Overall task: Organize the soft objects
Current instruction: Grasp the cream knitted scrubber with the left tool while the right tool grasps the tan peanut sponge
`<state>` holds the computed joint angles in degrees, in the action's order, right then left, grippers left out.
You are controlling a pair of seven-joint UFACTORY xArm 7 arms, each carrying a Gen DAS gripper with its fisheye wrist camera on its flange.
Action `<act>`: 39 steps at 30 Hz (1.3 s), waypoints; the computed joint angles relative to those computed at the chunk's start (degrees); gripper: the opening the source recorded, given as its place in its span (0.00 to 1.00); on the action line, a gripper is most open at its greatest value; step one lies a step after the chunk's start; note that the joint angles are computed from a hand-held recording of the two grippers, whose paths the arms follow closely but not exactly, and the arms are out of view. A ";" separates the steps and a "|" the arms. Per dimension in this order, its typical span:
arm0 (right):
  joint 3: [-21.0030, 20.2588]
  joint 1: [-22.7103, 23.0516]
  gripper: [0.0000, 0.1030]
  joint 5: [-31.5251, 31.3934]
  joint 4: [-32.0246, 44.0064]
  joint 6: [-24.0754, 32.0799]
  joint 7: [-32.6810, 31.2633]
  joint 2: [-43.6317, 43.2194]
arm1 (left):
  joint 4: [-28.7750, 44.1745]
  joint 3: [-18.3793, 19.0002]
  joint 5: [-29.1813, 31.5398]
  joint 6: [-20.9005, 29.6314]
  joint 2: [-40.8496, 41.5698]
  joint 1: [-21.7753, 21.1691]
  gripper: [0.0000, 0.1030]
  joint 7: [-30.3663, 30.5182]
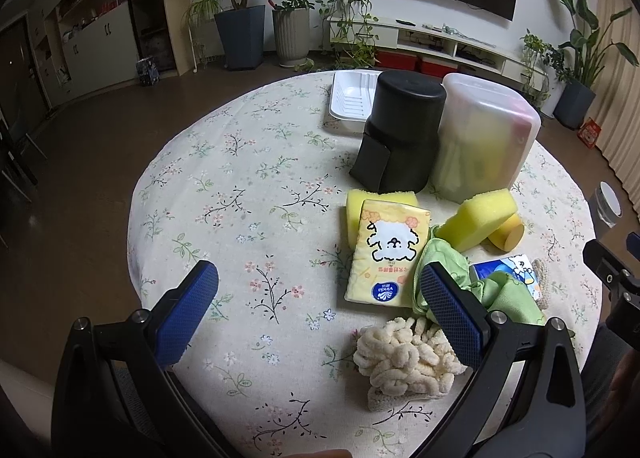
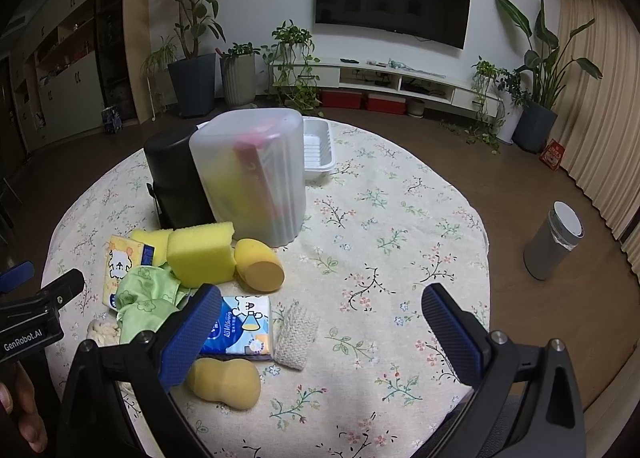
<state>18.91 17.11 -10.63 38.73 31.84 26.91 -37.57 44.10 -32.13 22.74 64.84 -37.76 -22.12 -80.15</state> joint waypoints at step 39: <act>-8.63 15.40 0.76 21.33 -6.00 0.50 -18.35 4.52 | -7.96 1.46 -7.87 -12.04 1.87 -9.56 0.99 6.25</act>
